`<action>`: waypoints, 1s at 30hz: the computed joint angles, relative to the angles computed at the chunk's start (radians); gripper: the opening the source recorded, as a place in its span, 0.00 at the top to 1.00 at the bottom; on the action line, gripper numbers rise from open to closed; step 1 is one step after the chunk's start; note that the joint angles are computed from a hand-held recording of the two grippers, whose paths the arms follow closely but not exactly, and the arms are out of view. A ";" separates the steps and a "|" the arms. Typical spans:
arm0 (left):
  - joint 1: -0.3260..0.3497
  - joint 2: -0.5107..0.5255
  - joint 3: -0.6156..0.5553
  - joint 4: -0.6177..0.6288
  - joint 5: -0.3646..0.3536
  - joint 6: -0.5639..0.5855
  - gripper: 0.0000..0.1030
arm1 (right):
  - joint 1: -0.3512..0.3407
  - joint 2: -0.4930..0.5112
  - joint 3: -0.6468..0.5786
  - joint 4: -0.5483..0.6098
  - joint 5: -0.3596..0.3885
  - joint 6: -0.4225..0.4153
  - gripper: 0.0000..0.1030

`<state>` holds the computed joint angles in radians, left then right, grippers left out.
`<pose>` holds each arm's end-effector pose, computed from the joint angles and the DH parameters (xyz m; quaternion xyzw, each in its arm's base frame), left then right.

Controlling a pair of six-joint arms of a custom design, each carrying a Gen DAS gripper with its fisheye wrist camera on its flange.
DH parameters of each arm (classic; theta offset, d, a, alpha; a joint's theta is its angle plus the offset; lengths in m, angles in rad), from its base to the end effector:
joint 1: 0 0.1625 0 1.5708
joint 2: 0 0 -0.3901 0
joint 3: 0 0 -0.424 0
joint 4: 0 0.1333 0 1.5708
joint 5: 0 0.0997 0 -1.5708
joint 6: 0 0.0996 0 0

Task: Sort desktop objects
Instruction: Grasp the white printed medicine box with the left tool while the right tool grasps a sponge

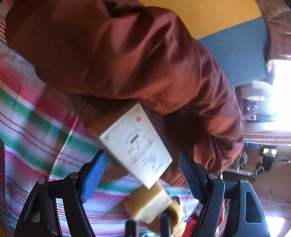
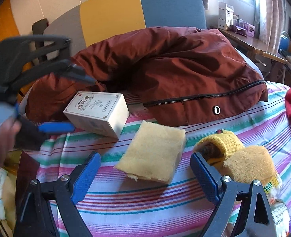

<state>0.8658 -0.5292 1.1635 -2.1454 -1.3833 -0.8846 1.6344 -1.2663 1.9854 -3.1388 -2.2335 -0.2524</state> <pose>-0.3846 -0.6863 0.0045 -0.0865 0.9914 -0.0460 0.0867 0.1075 -0.5551 0.2783 0.0033 -0.8720 0.3597 0.3318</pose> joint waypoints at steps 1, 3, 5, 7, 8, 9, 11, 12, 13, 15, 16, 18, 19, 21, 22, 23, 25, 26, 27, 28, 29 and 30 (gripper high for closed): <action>-0.002 0.021 -0.030 0.030 0.015 -0.009 0.26 | -0.003 -0.006 0.005 -0.003 0.007 -0.007 0.10; -0.006 0.051 -0.071 0.077 0.051 -0.033 0.26 | -0.009 -0.017 0.015 -0.008 0.021 -0.015 0.10; -0.003 0.089 -0.124 0.129 0.063 -0.042 0.26 | -0.014 -0.027 0.020 -0.012 0.033 -0.024 0.10; 0.001 0.106 -0.142 0.136 0.075 -0.062 0.25 | -0.016 -0.030 0.023 -0.021 0.035 -0.037 0.10; 0.002 0.122 -0.165 0.157 0.084 -0.059 0.24 | -0.015 -0.023 0.018 -0.027 0.030 -0.045 0.10; 0.002 0.135 -0.185 0.178 0.085 -0.046 0.23 | -0.014 -0.016 0.015 -0.033 0.025 -0.054 0.10; -0.004 0.160 -0.233 0.233 0.098 -0.031 0.23 | -0.016 -0.013 0.013 -0.037 0.021 -0.069 0.10; -0.008 0.173 -0.256 0.259 0.105 -0.020 0.23 | -0.016 -0.010 0.011 -0.039 0.018 -0.078 0.10; -0.012 0.180 -0.266 0.272 0.111 0.007 0.23 | -0.017 -0.007 0.008 -0.039 0.018 -0.086 0.10; -0.021 0.171 -0.246 0.261 0.126 0.090 0.25 | -0.016 -0.005 0.008 -0.038 0.020 -0.097 0.12; -0.024 0.160 -0.224 0.243 0.130 0.125 0.26 | -0.014 -0.001 0.007 -0.041 0.015 -0.105 0.15; -0.032 0.134 -0.178 0.214 0.137 0.204 0.32 | -0.012 0.008 0.003 -0.044 0.000 -0.120 0.33; -0.036 0.118 -0.153 0.201 0.141 0.237 0.34 | -0.011 0.011 0.002 -0.040 -0.004 -0.126 0.38; -0.043 0.079 -0.096 0.176 0.149 0.298 0.40 | -0.010 0.014 0.003 -0.038 -0.009 -0.140 0.46; -0.046 0.060 -0.068 0.164 0.150 0.324 0.41 | -0.009 0.015 0.003 -0.040 -0.011 -0.145 0.47; -0.050 0.042 -0.040 0.151 0.153 0.345 0.42 | -0.008 0.014 0.003 -0.039 -0.012 -0.145 0.49; -0.057 -0.002 0.027 0.118 0.157 0.376 0.43 | -0.008 0.009 0.005 -0.031 -0.009 -0.138 0.52; -0.060 -0.020 0.057 0.106 0.158 0.395 0.43 | -0.009 0.002 0.007 -0.020 -0.006 -0.129 0.53; -0.065 -0.035 0.083 0.093 0.167 0.414 0.44 | -0.009 -0.004 0.008 -0.011 -0.002 -0.122 0.54; -0.073 -0.052 0.114 0.078 0.182 0.436 0.44 | -0.009 -0.012 0.010 0.001 0.005 -0.112 0.55; -0.082 -0.072 0.149 0.062 0.192 0.460 0.44 | -0.009 -0.025 0.015 0.018 0.017 -0.099 0.56; -0.087 -0.087 0.175 0.050 0.197 0.475 0.44 | -0.007 -0.034 0.019 0.028 0.023 -0.093 0.57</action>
<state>0.7786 -0.6159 1.3389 -2.0955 -1.1859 -0.4094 1.6276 -1.3000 2.0048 -3.1112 -2.2102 -0.3455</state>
